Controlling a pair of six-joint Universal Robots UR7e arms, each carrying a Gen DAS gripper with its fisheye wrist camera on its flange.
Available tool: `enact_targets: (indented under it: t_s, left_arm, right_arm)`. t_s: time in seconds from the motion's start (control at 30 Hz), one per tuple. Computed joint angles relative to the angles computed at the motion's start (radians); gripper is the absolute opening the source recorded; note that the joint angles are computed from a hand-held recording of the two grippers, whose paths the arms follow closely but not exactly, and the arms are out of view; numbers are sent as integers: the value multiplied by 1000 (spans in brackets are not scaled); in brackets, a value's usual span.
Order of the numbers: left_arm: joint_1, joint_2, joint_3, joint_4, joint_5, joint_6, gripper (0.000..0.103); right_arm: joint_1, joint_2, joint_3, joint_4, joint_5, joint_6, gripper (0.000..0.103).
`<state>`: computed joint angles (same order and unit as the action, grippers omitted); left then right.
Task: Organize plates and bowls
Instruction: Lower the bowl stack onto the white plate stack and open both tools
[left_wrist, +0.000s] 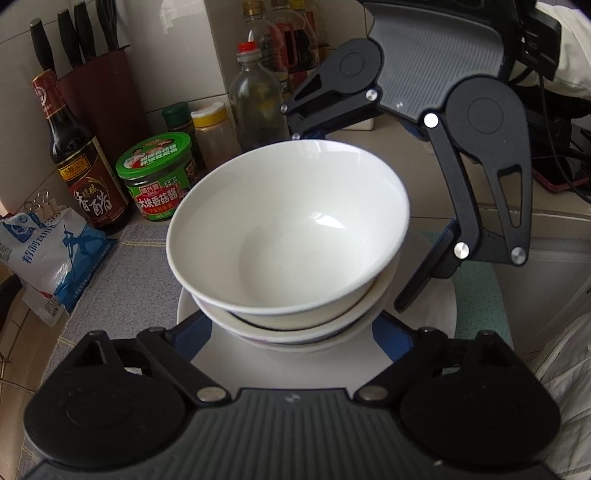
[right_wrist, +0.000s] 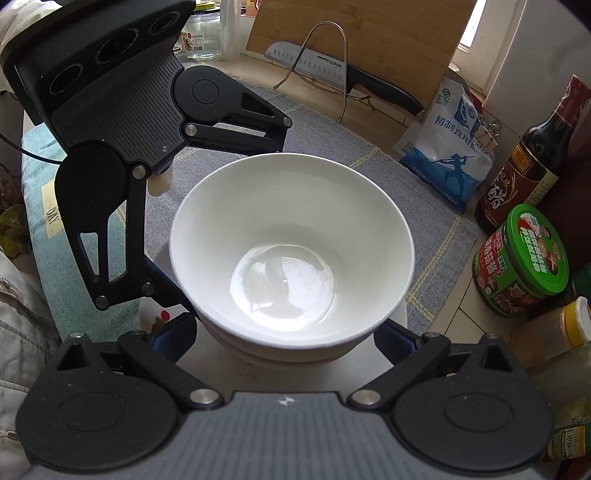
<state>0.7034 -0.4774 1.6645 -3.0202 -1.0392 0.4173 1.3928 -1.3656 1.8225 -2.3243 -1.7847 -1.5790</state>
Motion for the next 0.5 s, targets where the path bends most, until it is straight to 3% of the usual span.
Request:
enact_targets:
  t_s: [0.3, 0.5]
  left_arm:
    - [-73, -21, 123, -178, 148, -98, 98]
    - [-143, -14, 216, -385, 238, -201, 98]
  right_arm:
    - [-15, -49, 102, -168, 7, -9, 103]
    - [-18, -91, 208, -366, -14, 108, 103]
